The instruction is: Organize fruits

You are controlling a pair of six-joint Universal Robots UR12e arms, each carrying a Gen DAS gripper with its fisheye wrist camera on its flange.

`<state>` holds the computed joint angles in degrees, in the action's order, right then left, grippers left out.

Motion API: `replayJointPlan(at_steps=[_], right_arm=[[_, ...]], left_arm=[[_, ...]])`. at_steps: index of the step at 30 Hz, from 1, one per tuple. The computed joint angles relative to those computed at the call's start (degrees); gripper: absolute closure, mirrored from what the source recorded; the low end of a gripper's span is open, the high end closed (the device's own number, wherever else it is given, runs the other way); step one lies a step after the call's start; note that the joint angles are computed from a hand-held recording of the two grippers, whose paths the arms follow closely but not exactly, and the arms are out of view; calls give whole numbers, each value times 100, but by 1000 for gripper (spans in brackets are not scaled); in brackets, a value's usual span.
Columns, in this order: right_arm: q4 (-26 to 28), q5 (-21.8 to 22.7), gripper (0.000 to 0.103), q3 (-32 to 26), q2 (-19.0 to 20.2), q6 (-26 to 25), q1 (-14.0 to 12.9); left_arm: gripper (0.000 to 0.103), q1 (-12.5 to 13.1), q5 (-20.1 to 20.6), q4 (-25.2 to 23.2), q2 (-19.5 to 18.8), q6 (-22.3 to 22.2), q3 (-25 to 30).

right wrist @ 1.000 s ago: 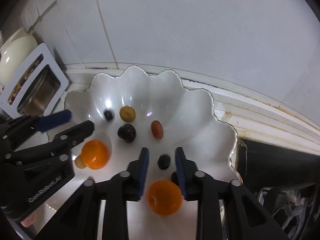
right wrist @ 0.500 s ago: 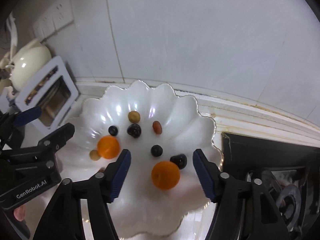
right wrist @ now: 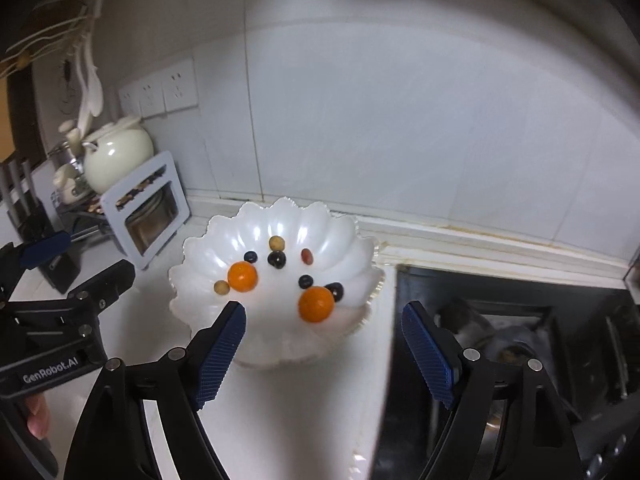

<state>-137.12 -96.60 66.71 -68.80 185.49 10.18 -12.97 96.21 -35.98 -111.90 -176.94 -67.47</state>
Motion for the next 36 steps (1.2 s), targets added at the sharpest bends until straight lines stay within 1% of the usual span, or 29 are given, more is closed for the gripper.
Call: replayJointPlan(at_steps=[4, 9, 11, 13, 16, 20, 25, 29, 32, 36], right_arm=[[-464, -152, 22, 572, -421, -91, 37], [-936, -104, 22, 1216, -918, -134, 73], [-1104, -222, 22, 1421, -1083, -155, 121], [-1307, -331, 21, 1649, -1267, -151, 164], [-1560, -449, 14, 1916, -1483, -115, 208], [-1901, -665, 12, 2292, -1798, -39, 294], [-2123, -905, 12, 2654, -2122, -19, 415], [-2272, -1043, 12, 2884, -2336, 3, 501], [-2357, -1218, 12, 3025, -2466, -18, 577], [-2378, -1278, 12, 3153, -2605, -4, 640]], left_arm=[[4, -50, -40, 302, 380, -75, -529], [2, -142, -28, 807, 807, -4, -1122], [1, -178, 15, 951, 939, 8, -1296], [0, -193, -49, 1078, 1105, 8, -1499], [0, -223, -95, 1279, 1350, -12, -1795], [0, -240, -267, 1476, 1677, -100, -2172], [0, -285, -287, 1656, 1974, -55, -2520], [0, -342, -141, 1842, 2186, 14, -2785], [0, -356, -105, 1969, 2341, -41, -2974], [0, -368, -127, 1987, 2508, -88, -3149]])
